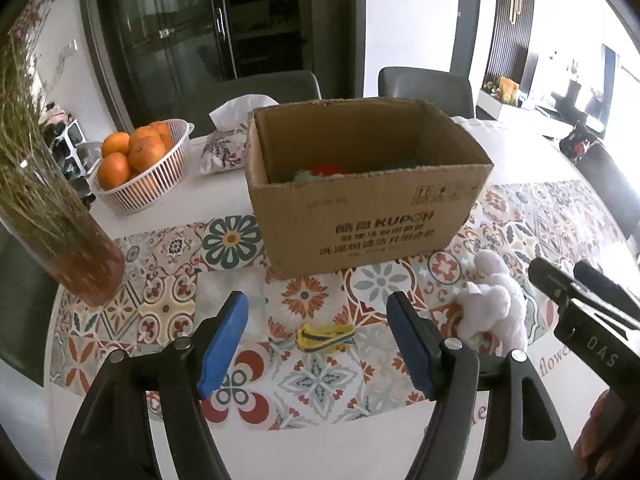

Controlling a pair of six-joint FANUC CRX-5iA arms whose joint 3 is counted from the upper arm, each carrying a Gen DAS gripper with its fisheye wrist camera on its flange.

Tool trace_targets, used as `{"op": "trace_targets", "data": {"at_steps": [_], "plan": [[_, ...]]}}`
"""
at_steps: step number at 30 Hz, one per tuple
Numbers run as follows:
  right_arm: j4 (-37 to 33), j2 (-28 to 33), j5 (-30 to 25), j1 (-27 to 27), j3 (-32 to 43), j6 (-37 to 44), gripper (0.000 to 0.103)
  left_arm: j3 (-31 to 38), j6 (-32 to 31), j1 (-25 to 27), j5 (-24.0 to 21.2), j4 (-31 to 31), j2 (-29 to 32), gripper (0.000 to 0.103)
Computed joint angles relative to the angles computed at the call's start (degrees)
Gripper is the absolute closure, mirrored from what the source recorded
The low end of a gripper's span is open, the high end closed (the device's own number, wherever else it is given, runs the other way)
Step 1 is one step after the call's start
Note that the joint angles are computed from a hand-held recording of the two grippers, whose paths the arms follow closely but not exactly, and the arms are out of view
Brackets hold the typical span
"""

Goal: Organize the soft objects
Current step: 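Move the right tool to the white plush while the left tool approaches the yellow-blue clip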

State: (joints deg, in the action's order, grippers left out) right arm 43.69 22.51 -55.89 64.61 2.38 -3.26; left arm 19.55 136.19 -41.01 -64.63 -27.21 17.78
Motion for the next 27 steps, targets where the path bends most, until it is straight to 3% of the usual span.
{"op": "trace_targets", "data": {"at_steps": [7,16,23,27], "plan": [[3.2,-1.4,-0.6,2.0,-5.5,-8.8,0.029,-3.8,5.2,-2.2,2.3,-3.1,-1.2,0.026],[2.1,-1.9,-0.7,3.6,-9.2,-16.5,0.029,-6.3,11.1,-4.8,2.7,-8.0,-1.0,0.014],[1.6,-1.3,2.4,3.0,-10.6,-18.8,0.029,-6.4,12.6,-5.1,3.0,-9.8,0.8,0.012],[1.8,0.6,0.8,2.9,-9.5,-18.9,0.029,-7.0,15.9,-5.2,3.4,-11.9,1.4,0.010]]}}
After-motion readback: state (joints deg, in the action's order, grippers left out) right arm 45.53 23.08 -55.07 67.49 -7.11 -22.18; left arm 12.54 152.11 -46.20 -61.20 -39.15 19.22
